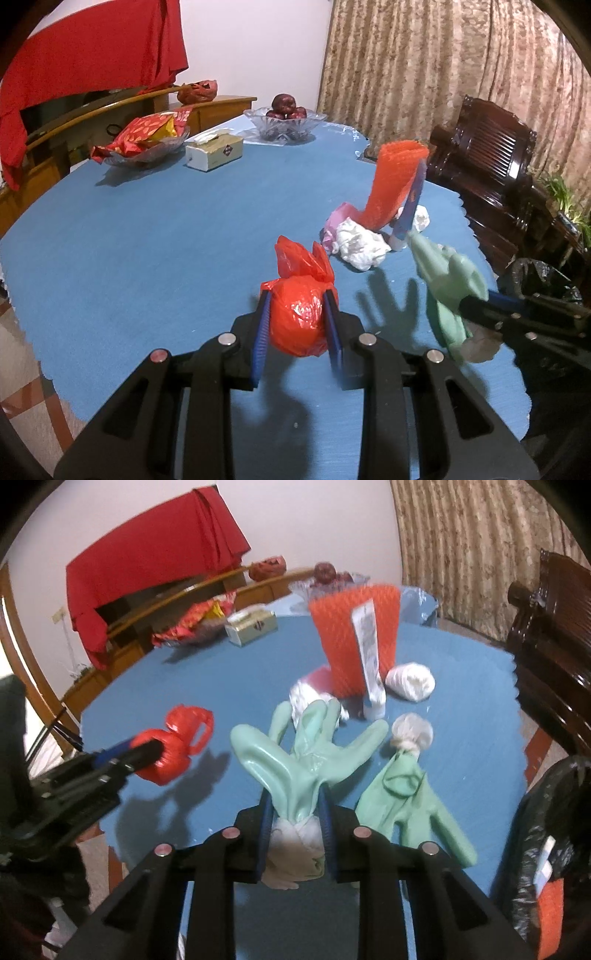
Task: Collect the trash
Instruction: 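Grasp and lift the green rubber glove with the right gripper while left holds red bag, then carry red bag and green glove over the bin, opening both grippers to drop them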
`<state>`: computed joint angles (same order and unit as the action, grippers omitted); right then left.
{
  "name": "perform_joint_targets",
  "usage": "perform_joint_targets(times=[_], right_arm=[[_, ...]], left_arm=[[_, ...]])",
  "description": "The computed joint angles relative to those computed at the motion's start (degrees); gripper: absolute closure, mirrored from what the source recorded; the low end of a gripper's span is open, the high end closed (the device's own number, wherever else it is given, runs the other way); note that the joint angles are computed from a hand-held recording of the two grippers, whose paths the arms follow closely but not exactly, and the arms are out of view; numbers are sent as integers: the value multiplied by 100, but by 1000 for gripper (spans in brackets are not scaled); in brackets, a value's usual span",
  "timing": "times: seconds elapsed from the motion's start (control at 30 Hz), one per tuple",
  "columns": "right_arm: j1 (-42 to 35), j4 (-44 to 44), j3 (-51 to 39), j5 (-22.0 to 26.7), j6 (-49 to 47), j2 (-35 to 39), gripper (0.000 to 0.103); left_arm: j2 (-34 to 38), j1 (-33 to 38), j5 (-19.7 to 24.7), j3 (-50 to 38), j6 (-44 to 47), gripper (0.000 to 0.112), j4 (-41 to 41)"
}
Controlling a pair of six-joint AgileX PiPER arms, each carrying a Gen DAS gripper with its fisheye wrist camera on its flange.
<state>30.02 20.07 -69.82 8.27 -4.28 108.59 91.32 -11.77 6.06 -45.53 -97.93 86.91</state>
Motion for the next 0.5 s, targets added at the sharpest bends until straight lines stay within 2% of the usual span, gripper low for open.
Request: perform_joint_targets(times=[0.23,0.3,0.4,0.5], right_arm=[[-159,311,503,-186,-426,-785,79],[-240,288,649,-229,-430,-1013,79],[-400,659,915,-349,-819,-1364,79],[-634,1476,1128,-385,-1623,-1671,79]], left_arm=[[-188,-464,202,-192,922,86,-1005],[-215,-620,260,-306,1485,86,-1589],[-234,-860,320,-475,1997,86,-2139],[-197,-1128,380,-679,2381,86,-2535]])
